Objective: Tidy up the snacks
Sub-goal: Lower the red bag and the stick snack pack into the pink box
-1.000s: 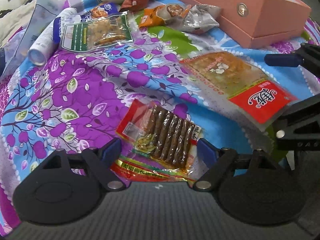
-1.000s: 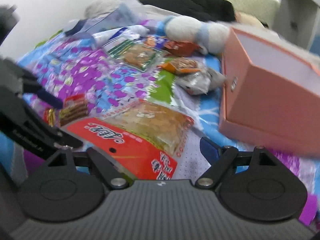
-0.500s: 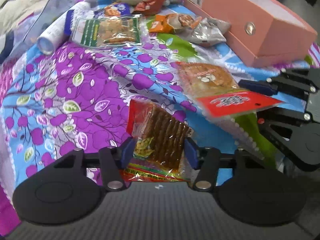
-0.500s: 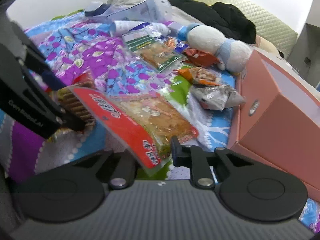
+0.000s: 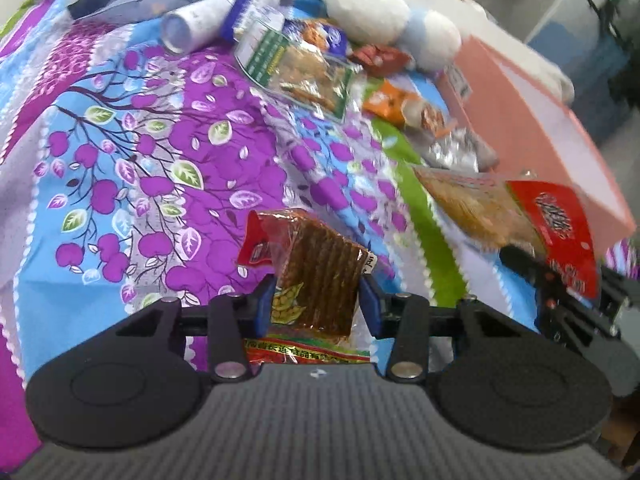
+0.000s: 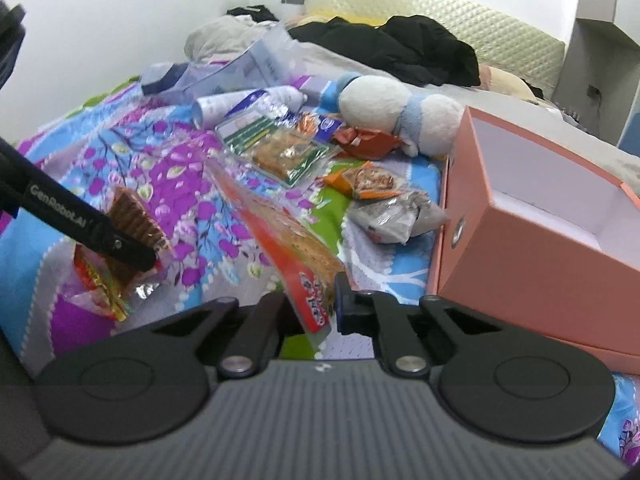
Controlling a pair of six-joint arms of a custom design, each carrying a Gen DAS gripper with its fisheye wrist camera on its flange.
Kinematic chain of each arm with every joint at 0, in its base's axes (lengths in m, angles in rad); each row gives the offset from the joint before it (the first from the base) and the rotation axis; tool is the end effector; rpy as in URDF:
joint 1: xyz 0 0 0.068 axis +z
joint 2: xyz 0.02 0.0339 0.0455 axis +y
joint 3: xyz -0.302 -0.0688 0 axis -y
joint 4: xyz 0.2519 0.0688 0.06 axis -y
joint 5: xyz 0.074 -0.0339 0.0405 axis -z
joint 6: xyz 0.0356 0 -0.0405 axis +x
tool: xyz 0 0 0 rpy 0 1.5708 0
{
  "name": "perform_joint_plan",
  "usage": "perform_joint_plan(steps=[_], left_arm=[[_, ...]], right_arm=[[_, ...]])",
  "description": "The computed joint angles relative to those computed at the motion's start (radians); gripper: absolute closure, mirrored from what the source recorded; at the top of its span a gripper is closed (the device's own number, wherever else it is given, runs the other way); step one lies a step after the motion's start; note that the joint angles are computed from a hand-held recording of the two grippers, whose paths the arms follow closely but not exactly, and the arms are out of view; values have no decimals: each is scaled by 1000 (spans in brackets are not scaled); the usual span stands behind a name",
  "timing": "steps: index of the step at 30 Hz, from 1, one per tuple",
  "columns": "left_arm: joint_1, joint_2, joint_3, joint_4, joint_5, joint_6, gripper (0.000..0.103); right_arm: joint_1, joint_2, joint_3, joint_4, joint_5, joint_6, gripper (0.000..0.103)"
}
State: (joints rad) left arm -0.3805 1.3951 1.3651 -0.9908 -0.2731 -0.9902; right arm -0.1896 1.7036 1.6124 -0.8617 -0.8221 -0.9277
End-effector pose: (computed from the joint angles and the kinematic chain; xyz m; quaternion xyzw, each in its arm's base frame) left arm 0.2611 -0.0941 0.3710 -0.3214 0.8984 -0.0688 0.2912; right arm 0.3714 -0.0447 0.3696 -0.4283 0.7707 0.1750 0.4381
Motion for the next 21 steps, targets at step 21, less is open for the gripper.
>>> perform_joint_plan(steps=[21], left_arm=[[-20, 153, 403, -170, -75, -27, 53]], right_arm=[[-50, 138, 401, -265, -99, 164, 98]])
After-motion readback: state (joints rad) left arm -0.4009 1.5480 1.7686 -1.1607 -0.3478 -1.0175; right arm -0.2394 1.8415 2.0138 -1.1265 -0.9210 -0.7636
